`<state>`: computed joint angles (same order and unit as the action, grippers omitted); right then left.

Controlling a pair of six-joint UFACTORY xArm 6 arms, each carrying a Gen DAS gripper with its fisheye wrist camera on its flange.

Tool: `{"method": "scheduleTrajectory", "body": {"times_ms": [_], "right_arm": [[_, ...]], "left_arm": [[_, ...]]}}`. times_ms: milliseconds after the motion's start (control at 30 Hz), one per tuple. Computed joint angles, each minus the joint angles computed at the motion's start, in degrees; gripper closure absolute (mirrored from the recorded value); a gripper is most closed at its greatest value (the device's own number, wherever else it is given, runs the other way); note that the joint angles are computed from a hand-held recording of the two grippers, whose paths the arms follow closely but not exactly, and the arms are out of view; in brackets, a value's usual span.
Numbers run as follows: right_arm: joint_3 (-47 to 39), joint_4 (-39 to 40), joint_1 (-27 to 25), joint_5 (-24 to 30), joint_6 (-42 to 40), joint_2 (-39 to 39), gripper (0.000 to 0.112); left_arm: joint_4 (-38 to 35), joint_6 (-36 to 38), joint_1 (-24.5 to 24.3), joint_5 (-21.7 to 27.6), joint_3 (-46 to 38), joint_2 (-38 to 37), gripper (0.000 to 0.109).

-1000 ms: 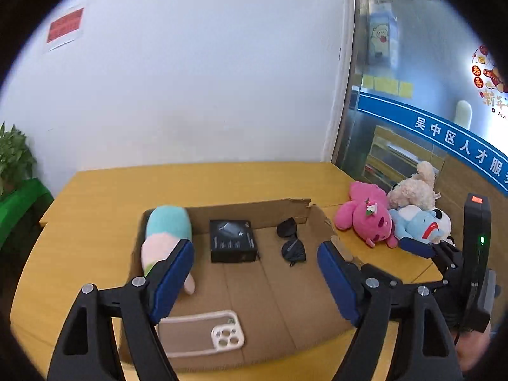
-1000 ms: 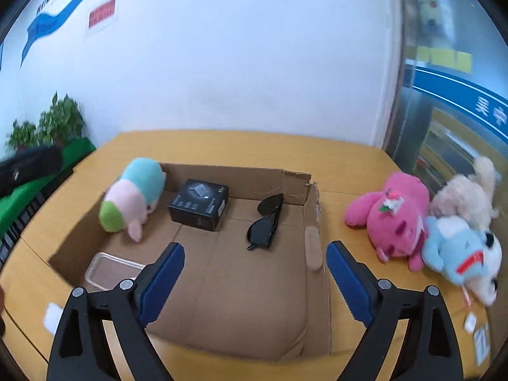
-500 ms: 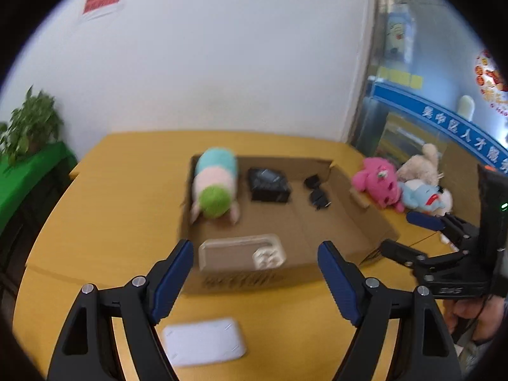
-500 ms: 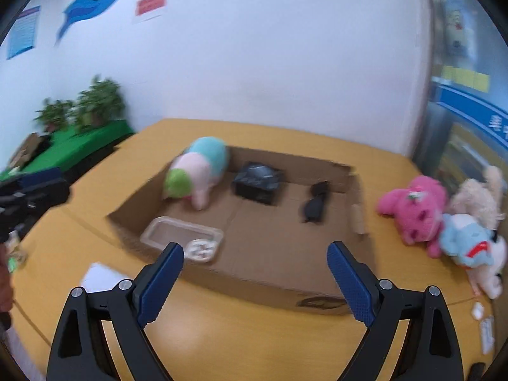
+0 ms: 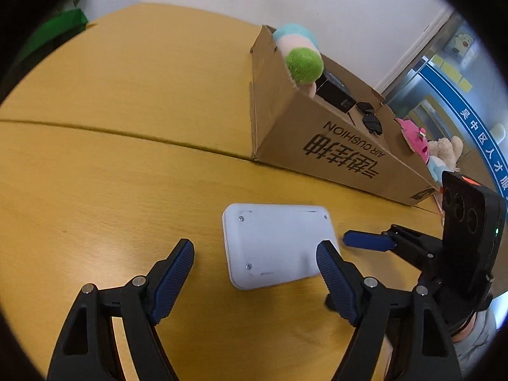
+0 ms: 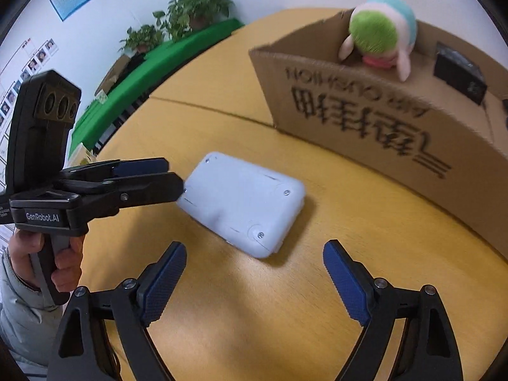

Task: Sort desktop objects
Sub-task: 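Move both grippers to the white rectangular device and close on it, then lift the white device with both grippers and carry it over the box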

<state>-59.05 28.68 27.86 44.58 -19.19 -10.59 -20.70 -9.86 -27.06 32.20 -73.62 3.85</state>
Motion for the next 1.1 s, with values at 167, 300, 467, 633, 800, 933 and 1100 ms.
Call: {"method": "scheduleTrajectory", "body": {"times_ms": [167, 300, 467, 633, 800, 933, 1100], "right_arm": [[-0.89, -6.05, 2.39, -2.79, 2.17, 2.59, 0.026], [-0.32, -12.96, 4.59, -5.84, 4.97, 2.77, 0.037], [2.23, -22.89, 6.65, -8.82, 10.67, 1.16, 0.046], [4.27, -23.48, 6.34, -10.49, 12.54, -1.48, 0.056], [7.51, -22.11, 5.52, -13.31, 13.1, -6.25, 0.059], [9.07, -19.23, 3.6, -15.48, 11.9, -10.32, 0.059], [8.45, -17.3, -0.35, -16.52, 11.25, -14.03, 0.059]], "left_arm": [[-7.58, 5.39, 0.48, 0.78, -2.19, 2.84, 0.045], [-5.25, 2.99, 0.03, 0.86, -2.58, 3.06, 0.063], [-0.51, -1.93, -0.59, -0.75, -1.8, 2.36, 0.062], [5.17, -6.54, -1.94, -2.35, -1.44, 0.34, 0.07], [8.77, -7.24, -4.77, -2.01, -5.02, -0.51, 0.075], [12.44, -9.03, -6.8, -0.21, -11.37, 1.34, 0.075], [14.32, -7.81, -9.94, 2.47, -24.31, 8.46, 0.075]]}}
